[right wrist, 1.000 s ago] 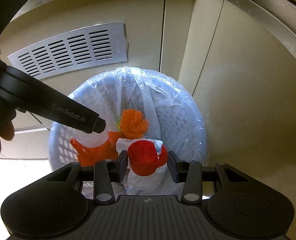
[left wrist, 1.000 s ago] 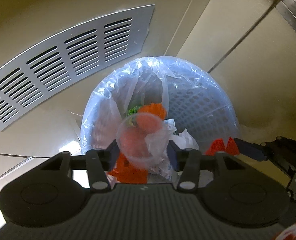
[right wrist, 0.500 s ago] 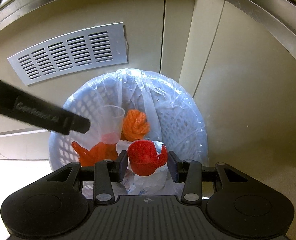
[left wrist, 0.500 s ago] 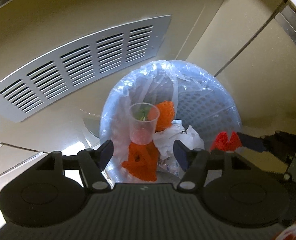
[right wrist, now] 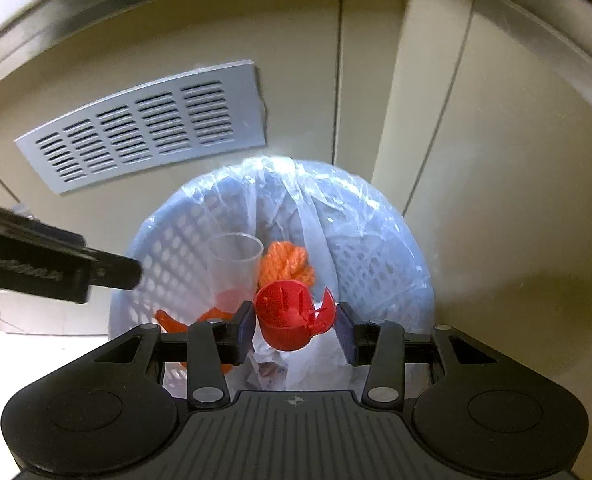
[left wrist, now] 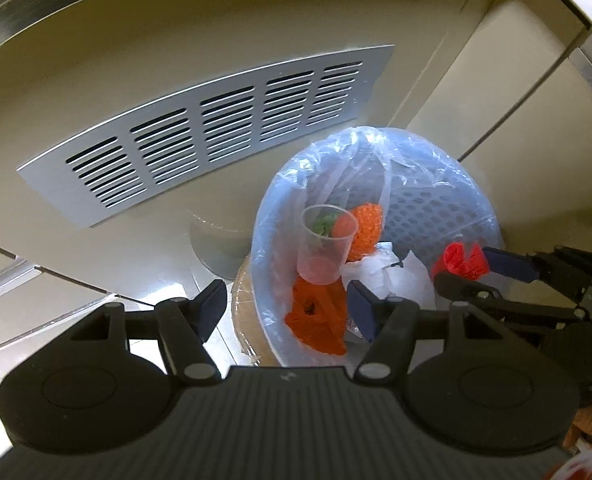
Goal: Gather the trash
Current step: 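Open both grippers to drop the clear cup and red cup into the wastebasket, then move both open grippers back up toward the remaining items on the counter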
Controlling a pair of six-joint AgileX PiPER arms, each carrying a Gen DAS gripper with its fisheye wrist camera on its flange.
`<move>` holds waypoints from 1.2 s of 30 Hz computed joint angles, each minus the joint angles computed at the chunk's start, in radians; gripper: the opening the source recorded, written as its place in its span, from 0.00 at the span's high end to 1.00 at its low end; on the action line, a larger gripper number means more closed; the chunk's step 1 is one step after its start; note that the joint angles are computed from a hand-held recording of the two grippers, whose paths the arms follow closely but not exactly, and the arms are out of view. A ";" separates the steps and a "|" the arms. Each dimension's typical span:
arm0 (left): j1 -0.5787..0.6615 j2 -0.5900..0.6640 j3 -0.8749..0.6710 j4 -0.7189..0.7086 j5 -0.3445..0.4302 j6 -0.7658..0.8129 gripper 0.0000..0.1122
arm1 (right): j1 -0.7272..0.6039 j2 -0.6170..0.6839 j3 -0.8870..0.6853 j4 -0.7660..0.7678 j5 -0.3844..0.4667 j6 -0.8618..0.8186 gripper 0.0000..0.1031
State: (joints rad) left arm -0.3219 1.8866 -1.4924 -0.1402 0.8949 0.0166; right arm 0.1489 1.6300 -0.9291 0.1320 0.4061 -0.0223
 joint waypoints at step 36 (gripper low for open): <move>0.100 -0.303 -0.116 -0.112 0.165 0.150 0.43 | 0.107 -0.364 -0.249 -0.186 0.332 0.172 0.29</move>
